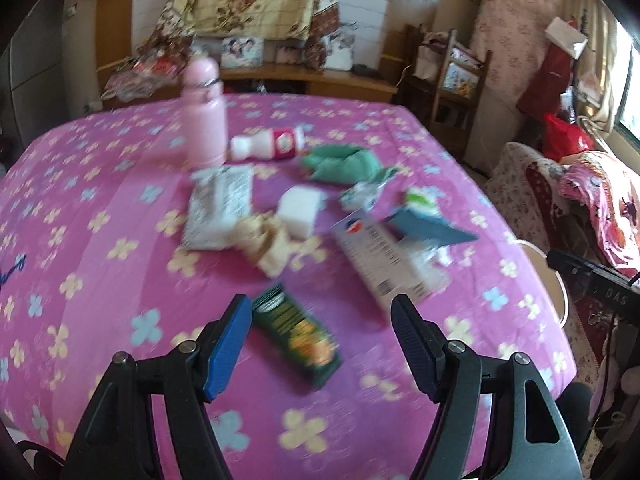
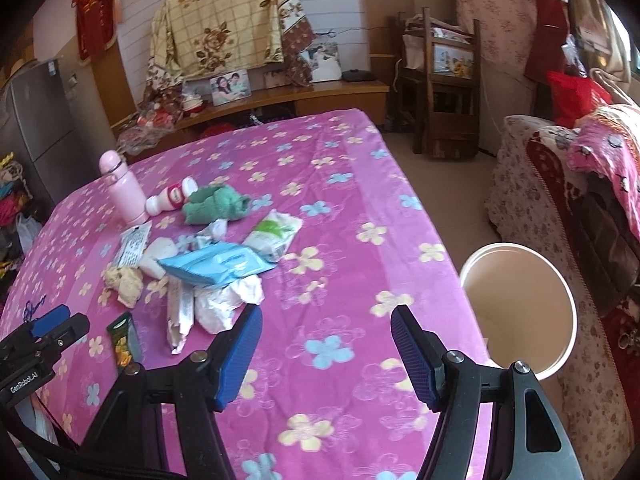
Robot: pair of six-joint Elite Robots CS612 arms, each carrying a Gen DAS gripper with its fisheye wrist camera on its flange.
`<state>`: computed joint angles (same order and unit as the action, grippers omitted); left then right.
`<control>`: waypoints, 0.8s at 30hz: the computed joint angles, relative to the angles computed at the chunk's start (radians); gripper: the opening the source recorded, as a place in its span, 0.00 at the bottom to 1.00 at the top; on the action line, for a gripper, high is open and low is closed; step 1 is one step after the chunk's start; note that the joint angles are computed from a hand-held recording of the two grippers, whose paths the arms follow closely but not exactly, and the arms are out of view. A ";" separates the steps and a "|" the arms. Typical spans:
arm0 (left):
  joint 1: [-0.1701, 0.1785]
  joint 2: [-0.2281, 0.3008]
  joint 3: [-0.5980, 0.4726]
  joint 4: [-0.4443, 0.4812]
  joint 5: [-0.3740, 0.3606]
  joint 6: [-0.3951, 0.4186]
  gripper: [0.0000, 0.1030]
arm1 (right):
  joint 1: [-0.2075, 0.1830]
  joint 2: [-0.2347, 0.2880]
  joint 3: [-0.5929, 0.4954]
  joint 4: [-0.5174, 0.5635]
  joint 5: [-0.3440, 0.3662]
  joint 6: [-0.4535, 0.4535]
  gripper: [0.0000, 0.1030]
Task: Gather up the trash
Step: 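Grasp the green snack packet with the left gripper while the right grasps the blue wipes pack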
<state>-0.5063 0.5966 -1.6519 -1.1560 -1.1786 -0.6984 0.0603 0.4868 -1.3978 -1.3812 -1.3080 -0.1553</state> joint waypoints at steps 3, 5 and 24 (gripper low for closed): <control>0.013 0.011 -0.017 0.045 -0.020 -0.042 0.71 | 0.006 0.001 0.006 0.014 0.013 -0.010 0.68; 0.025 0.017 -0.020 0.057 -0.056 -0.070 0.71 | 0.010 0.001 0.011 0.031 0.028 -0.019 0.68; 0.046 0.010 0.092 0.074 -0.078 -0.072 0.52 | 0.033 -0.065 0.140 0.013 0.119 -0.021 0.68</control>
